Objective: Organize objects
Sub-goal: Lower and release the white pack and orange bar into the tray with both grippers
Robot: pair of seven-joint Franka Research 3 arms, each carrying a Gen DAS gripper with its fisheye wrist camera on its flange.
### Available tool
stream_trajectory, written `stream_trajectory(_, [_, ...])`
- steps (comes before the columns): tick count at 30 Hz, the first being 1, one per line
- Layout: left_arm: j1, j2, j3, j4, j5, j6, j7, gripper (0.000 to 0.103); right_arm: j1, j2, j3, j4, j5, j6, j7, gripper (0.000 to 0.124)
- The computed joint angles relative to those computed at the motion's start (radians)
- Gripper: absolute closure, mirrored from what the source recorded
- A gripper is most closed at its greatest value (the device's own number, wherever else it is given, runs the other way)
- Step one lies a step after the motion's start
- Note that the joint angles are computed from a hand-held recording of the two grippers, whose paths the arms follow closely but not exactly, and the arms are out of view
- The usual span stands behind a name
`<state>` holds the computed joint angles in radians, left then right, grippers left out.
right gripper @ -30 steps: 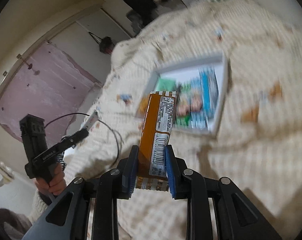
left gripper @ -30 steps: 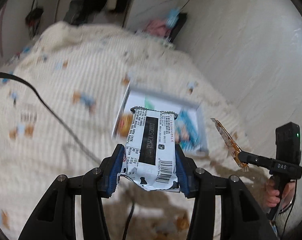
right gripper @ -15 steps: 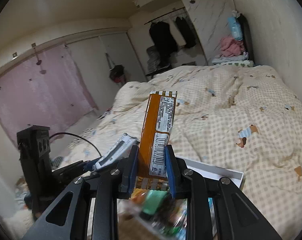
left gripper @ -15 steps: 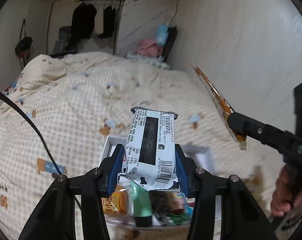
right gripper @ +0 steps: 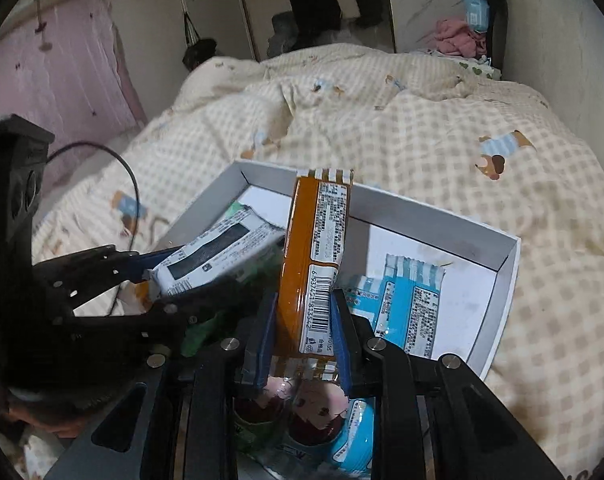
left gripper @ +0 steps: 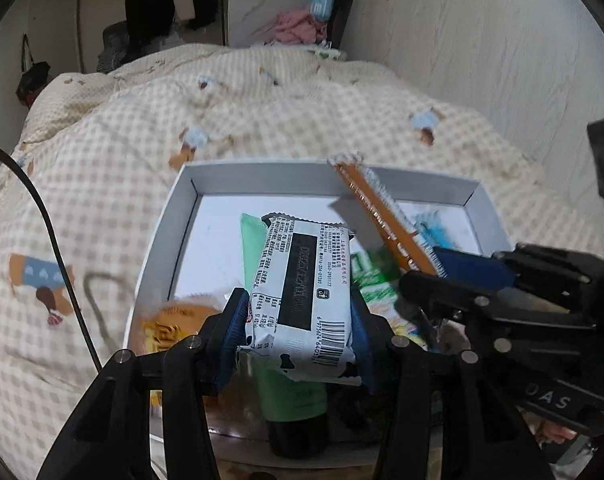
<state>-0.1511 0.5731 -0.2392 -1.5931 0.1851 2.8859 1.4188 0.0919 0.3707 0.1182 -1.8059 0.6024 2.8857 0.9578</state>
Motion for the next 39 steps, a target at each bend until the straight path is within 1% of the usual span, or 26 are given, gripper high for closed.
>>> stream_trajectory(2, [0.019,0.011,-0.024,0.009,-0.022,-0.015,0.016,0.051,0.007,0.009,-0.014,0.012,-0.021,-0.022,0.019,0.097])
stream_trajectory(4, [0.021,0.011,-0.025,0.000,-0.027,-0.003,0.020,0.051,0.006,0.008,-0.014,0.005,-0.025,-0.024,0.019,0.097])
stream_trajectory(7, [0.006,0.003,-0.008,-0.012,-0.016,0.001,0.008,0.051,0.007,0.019,-0.015,0.018,-0.034,-0.027,0.027,0.097])
stream_trajectory(12, [0.019,-0.003,-0.022,-0.023,-0.025,0.006,0.015,0.050,0.000,0.015,-0.006,0.014,-0.027,-0.023,0.015,0.097])
stream_trajectory(14, [0.037,-0.006,-0.040,-0.025,-0.039,0.006,0.033,0.050,-0.004,0.010,0.001,0.008,-0.017,-0.016,0.002,0.096])
stream_trajectory(16, [0.069,-0.010,-0.074,-0.033,-0.071,0.015,0.062,0.050,0.004,0.010,-0.003,0.007,-0.025,-0.010,0.003,0.096])
stream_trajectory(18, [0.085,-0.021,-0.089,-0.041,-0.097,0.016,0.075,0.049,0.007,0.005,0.000,0.000,-0.028,0.005,-0.009,0.093])
stream_trajectory(19, [0.087,-0.031,-0.088,-0.050,-0.106,0.022,0.074,0.049,0.002,0.001,0.010,-0.005,-0.018,0.018,-0.026,0.087])
stream_trajectory(20, [0.085,-0.044,-0.081,-0.062,-0.110,0.030,0.067,0.049,-0.007,-0.005,0.023,-0.013,0.000,0.039,-0.048,0.076])
stream_trajectory(22, [0.102,-0.065,-0.096,-0.082,-0.129,0.042,0.078,0.048,-0.041,-0.012,0.067,-0.017,0.064,0.059,-0.111,0.066])
stream_trajectory(23, [0.096,-0.074,-0.088,-0.090,-0.128,0.048,0.073,0.046,-0.060,-0.015,0.090,-0.016,0.105,0.059,-0.150,0.064])
stream_trajectory(24, [0.075,-0.089,-0.059,-0.100,-0.113,0.059,0.050,0.043,-0.068,-0.018,0.100,-0.016,0.134,0.060,-0.179,0.064])
stream_trajectory(25, [0.048,-0.108,-0.025,-0.112,-0.088,0.070,0.022,0.042,-0.074,-0.024,0.112,-0.019,0.165,0.066,-0.216,0.064])
stream_trajectory(26, [0.037,-0.122,-0.010,-0.122,-0.072,0.076,0.007,0.042,-0.081,-0.029,0.124,-0.022,0.198,0.070,-0.255,0.064])
stream_trajectory(27, [0.033,-0.134,-0.002,-0.128,-0.060,0.073,-0.003,0.041,-0.086,-0.034,0.134,-0.023,0.234,0.074,-0.294,0.064])
stream_trajectory(28, [0.035,-0.149,-0.002,-0.135,-0.053,0.067,-0.006,0.041,-0.102,-0.044,0.159,-0.027,0.294,0.083,-0.358,0.063])
stream_trajectory(30, [0.054,-0.173,-0.020,-0.150,-0.063,0.062,0.001,0.034,-0.135,-0.065,0.204,-0.030,0.425,0.085,-0.492,0.062])
stream_trajectory(31, [0.067,-0.194,-0.031,-0.161,-0.073,0.056,0.011,0.033,-0.154,-0.084,0.222,-0.033,0.495,0.064,-0.557,0.048])
stream_trajectory(32, [0.079,-0.204,-0.043,-0.167,-0.085,0.055,0.025,0.030,-0.163,-0.100,0.225,-0.034,0.541,0.032,-0.591,0.039])
stream_trajectory(33, [0.101,-0.229,-0.065,-0.185,-0.106,0.055,0.055,0.029,-0.181,-0.122,0.226,-0.032,0.594,-0.040,-0.612,0.039])
stream_trajectory(34, [0.114,-0.251,-0.078,-0.205,-0.124,0.070,0.079,0.029,-0.190,-0.140,0.215,-0.029,0.618,-0.120,-0.591,0.039])
stream_trajectory(35, [0.125,-0.265,-0.088,-0.218,-0.143,0.086,0.100,0.028,-0.188,-0.153,0.197,-0.023,0.609,-0.179,-0.529,0.039])
stream_trajectory(36, [0.133,-0.290,-0.095,-0.241,-0.160,0.107,0.116,0.027,-0.194,-0.167,0.182,-0.013,0.623,-0.257,-0.483,0.039])
stream_trajectory(38, [0.147,-0.343,-0.105,-0.285,-0.189,0.128,0.154,0.025,-0.192,-0.194,0.156,-0.010,0.660,-0.337,-0.447,0.039])
stream_trajectory(39, [0.165,-0.373,-0.123,-0.312,-0.224,0.141,0.194,0.024,-0.184,-0.213,0.143,-0.015,0.659,-0.358,-0.427,0.039])
